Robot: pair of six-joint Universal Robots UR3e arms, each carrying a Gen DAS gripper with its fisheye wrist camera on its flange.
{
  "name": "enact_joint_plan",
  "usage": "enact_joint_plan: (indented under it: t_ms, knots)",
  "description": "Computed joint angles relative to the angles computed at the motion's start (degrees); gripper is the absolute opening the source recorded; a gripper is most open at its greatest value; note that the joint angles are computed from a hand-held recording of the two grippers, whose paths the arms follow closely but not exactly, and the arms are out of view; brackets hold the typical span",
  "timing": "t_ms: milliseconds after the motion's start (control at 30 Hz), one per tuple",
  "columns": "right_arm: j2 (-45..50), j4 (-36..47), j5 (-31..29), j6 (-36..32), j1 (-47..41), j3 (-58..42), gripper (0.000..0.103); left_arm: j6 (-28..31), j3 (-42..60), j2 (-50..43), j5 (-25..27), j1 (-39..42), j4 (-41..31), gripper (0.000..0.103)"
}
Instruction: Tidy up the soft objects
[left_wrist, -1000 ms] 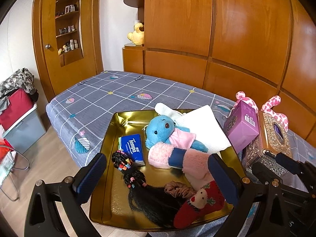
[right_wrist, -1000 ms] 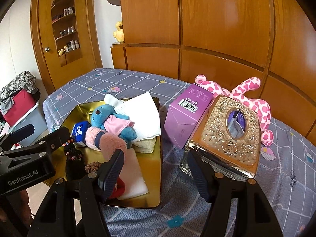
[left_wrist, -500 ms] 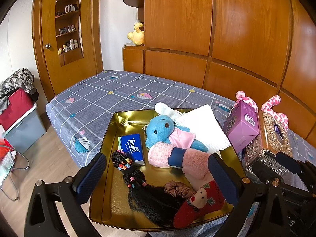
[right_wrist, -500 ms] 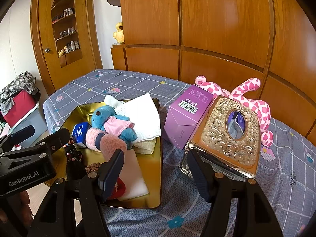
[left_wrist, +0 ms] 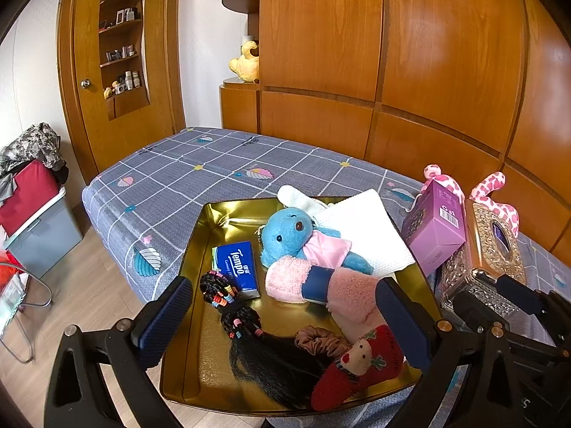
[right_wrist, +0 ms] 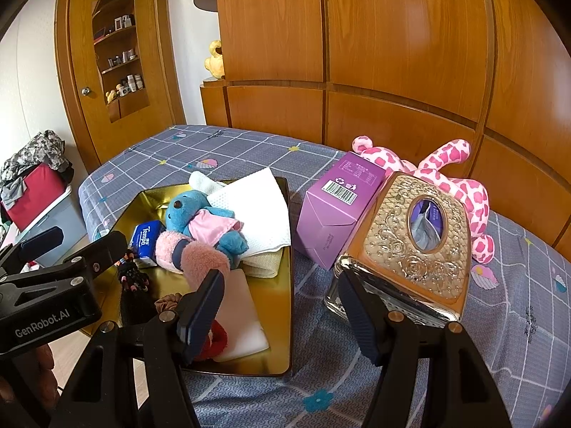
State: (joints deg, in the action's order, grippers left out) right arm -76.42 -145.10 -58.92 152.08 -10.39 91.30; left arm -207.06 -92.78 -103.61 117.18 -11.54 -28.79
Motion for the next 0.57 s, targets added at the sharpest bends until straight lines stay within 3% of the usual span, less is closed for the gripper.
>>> enact_joint_plan:
  t_ms: [567]
  knots:
    - [-0.28, -0.25, 0.08, 0.52, -0.35, 0.45, 0.067, 0.36, -1.09, 0.16, 0.28, 0.14, 2.22, 0.103]
